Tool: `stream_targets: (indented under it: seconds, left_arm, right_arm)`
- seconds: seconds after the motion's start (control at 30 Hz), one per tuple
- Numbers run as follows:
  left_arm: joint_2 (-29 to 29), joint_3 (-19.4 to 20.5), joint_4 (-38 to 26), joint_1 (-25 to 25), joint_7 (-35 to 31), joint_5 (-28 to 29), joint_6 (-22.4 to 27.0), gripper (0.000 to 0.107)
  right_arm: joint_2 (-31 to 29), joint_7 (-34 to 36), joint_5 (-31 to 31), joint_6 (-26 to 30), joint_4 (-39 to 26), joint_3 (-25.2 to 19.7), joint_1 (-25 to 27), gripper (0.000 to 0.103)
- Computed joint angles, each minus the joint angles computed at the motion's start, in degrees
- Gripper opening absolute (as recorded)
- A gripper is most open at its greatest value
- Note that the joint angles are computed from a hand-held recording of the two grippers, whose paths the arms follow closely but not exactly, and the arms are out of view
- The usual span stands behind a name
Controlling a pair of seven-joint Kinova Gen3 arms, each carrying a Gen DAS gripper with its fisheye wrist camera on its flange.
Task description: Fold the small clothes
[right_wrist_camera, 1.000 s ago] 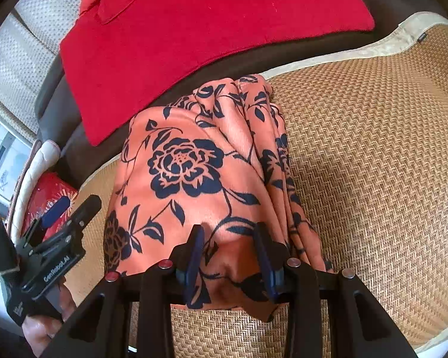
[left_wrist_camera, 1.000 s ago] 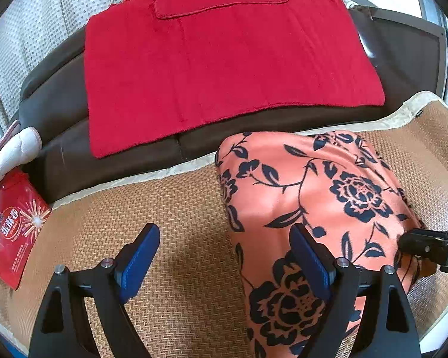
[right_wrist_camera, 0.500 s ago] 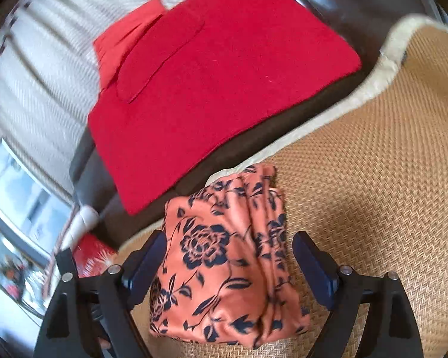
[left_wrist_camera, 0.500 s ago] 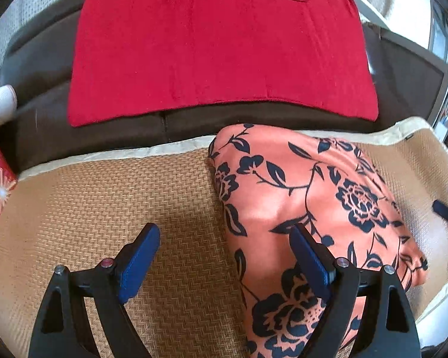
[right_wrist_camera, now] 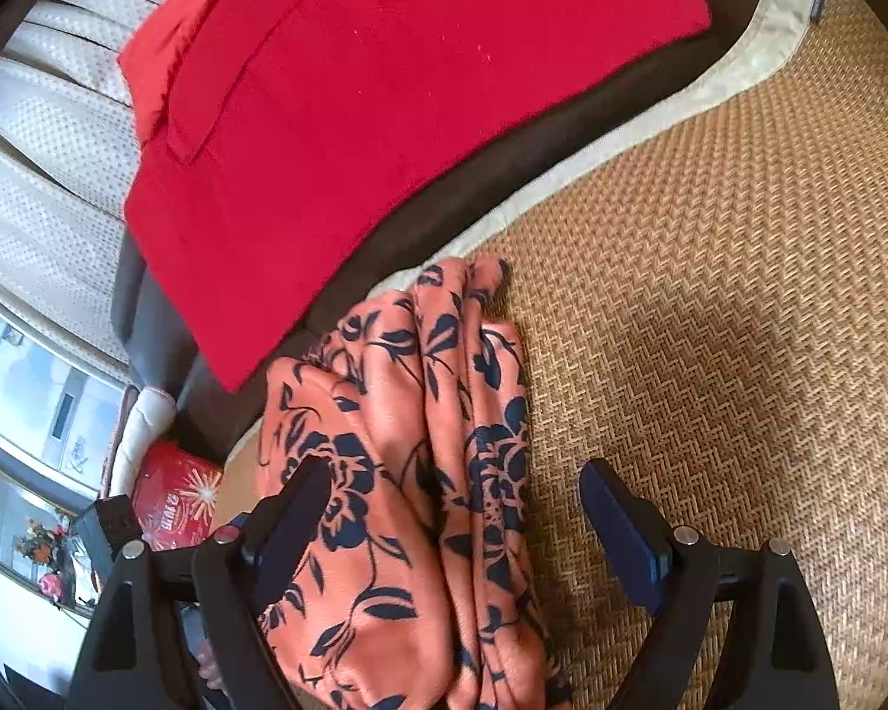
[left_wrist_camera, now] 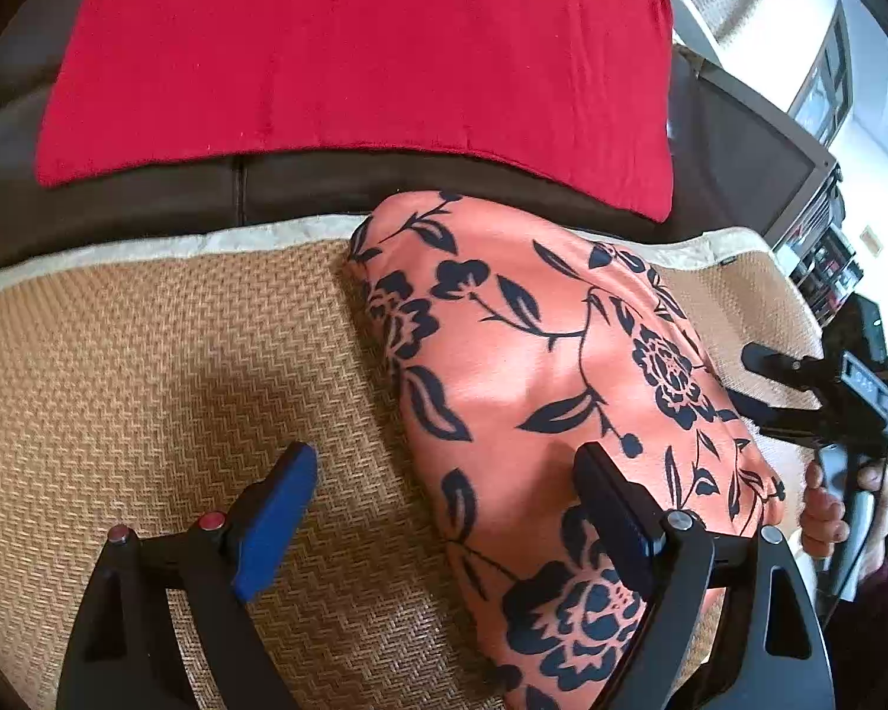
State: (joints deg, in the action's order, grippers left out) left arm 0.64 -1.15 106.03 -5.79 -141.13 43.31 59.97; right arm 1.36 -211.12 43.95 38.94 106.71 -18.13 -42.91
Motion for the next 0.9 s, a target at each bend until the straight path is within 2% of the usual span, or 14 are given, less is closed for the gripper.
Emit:
stream_targets:
  seconds: [0.13,0.2,0.33,0.47,0.63,0.9]
  left_arm:
    - [3.26,-0.68,-1.02,-2.20,-2.36,3.29,4.91,0.089]
    - [3.71,-0.30,-0.88,-2.84,-3.01,4.17,5.44,0.089]
    - [0.30,0.45,1.31,-2.06,-4.66,5.03,0.39,0.089]
    - [-2.37,0.80,2.48,0.58,-4.36,3.29,-5.02,0.089]
    - [-3.22,0.79,3.24,2.85,-3.67,0.90,-7.63,0.089]
    - [-5.92,0.39,3.97,5.61,-1.10,-0.85,-8.83,0.089]
  right_arm:
    - [1.29,1.71,-1.63,-2.14,-0.13,0.98,0.73,0.089]
    - [1.90,2.07,-2.10,-3.54,0.06,1.74,0.89,0.089]
    - [2.46,2.39,-2.02,-4.58,0.25,2.78,0.60,0.089]
    - [3.13,1.72,-0.50,-4.54,-0.62,3.32,-0.37,0.089]
    - [4.24,3.30,-0.87,-4.94,-1.86,4.19,-1.06,0.089]
    - [3.30,1.22,0.03,-4.20,-1.33,4.28,-2.00,0.089]
